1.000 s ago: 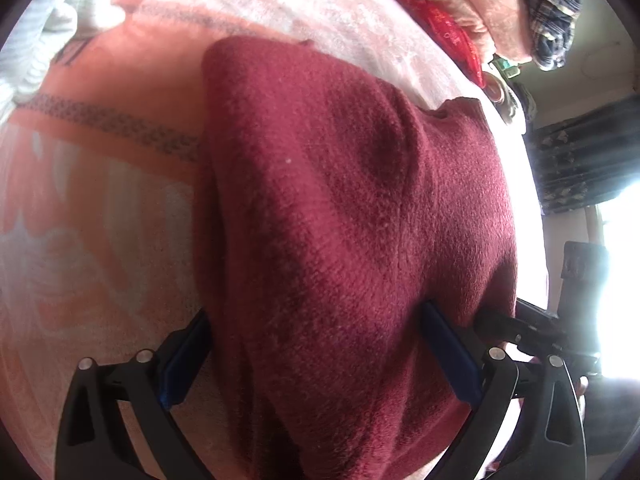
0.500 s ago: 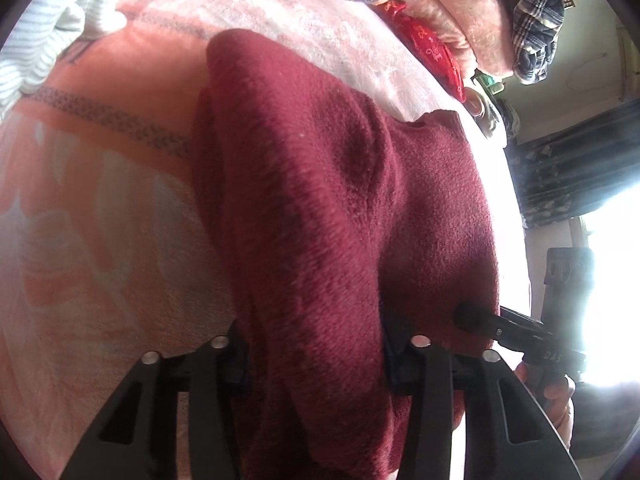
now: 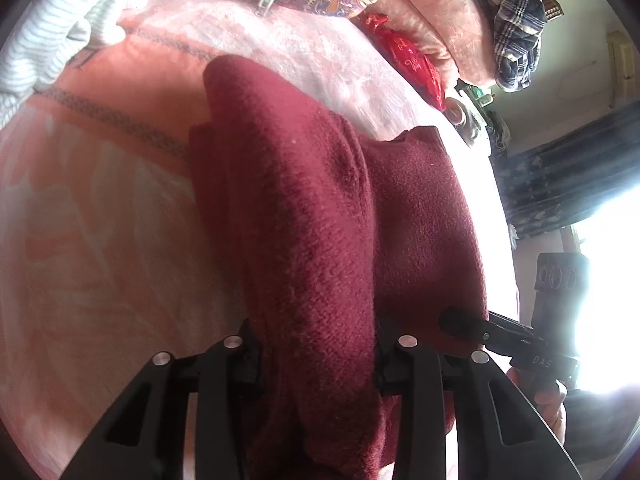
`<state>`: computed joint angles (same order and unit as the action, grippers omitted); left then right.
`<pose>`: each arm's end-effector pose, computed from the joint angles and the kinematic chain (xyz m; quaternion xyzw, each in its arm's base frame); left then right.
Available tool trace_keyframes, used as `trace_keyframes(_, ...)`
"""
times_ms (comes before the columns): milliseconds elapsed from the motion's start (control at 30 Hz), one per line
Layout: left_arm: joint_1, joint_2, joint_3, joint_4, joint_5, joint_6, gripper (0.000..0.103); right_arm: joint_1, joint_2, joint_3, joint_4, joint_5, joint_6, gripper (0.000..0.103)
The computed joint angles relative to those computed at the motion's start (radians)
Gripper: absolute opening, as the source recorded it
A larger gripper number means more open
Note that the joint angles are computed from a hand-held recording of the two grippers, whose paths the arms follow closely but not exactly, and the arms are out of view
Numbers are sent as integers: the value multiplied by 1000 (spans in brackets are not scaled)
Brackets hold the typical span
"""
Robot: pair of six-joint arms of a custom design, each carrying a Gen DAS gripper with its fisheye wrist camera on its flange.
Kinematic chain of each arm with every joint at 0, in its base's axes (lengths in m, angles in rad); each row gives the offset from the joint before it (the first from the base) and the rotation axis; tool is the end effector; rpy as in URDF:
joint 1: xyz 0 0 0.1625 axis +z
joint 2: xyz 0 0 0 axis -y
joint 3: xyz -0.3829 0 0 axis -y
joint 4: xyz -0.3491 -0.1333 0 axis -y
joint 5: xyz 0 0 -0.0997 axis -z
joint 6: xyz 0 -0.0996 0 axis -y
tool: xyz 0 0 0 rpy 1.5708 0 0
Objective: Fold small clothes
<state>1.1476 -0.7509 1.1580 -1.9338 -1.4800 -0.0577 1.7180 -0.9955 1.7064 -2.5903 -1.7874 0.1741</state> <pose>-0.1559 -0.6928 0.1820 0.1825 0.9819 0.0106 0.0493 0.1983 -0.5745 0.1936 -0.0298 -0.9820 0.1679 0.0810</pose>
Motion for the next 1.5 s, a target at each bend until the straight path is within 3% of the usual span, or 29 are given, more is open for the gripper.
trace_keyframes(400,-105,-114,215,-119,-41,-34,36,36,-191,148,14,-47,-36,44)
trace_keyframes(800,-242,-241,504,-266,-87,-117,36,54,-496,343,108,-123,-63,44)
trace_keyframes(1167,-295,-255,710,-368,-48,-162,38,-125,-688,578,70,-24,-81,46)
trace_keyframes(1333,-277,-253,786,-459,-16,-128,52,-204,-740,696,-76,56,-118,50)
trace_keyframes(1500,-282,-267,829,-515,2,-128,64,-247,-765,733,-107,97,-108,57)
